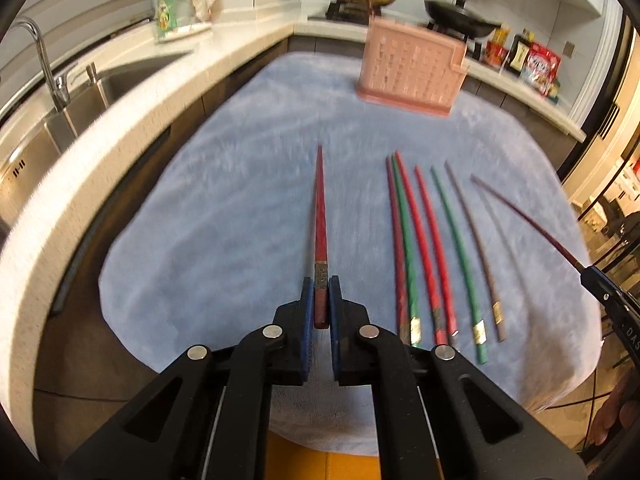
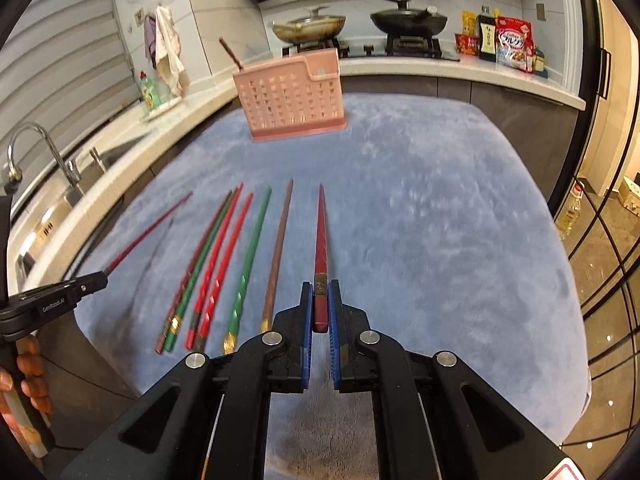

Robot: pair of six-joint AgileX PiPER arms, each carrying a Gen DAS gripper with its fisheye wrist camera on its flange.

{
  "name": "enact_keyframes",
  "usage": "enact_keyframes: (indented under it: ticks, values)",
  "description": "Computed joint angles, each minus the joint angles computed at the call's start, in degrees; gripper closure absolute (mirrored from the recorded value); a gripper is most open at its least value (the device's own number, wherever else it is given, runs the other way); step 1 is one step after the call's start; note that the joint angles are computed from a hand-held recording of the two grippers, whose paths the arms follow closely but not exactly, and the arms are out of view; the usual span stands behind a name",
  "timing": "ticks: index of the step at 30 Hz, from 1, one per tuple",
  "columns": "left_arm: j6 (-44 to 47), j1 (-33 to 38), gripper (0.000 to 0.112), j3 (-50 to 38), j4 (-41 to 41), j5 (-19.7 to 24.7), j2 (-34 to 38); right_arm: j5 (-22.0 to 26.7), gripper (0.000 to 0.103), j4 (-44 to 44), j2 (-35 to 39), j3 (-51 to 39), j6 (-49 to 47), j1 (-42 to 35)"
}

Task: Organize utensils
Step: 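Lift both chopsticks, lower them into the pink holder and open both tools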

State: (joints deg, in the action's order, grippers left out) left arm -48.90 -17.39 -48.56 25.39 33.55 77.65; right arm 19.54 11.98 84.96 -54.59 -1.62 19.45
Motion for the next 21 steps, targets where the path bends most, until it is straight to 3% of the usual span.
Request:
enact_keyframes:
  ticks: [5,10,21]
  values:
    - [3.8,1.4,0.105,-4.8,-1.4,2.1,-1.6,1.8,0.096,-0.5,-1.6,-5.4,-1.2,-1.7]
    - [7.8,3.7,0.105,-10.7,-2.8,3.1,-0.8,4.5,0.096,9.0,0.7,-13.4,-10.0,-5.5]
    - [18.8,8.4,0.105,-29.3,-8.3,6.0,8.5,9.9,0.096,11.3,10.3,-31.4,-10.8,-8.3]
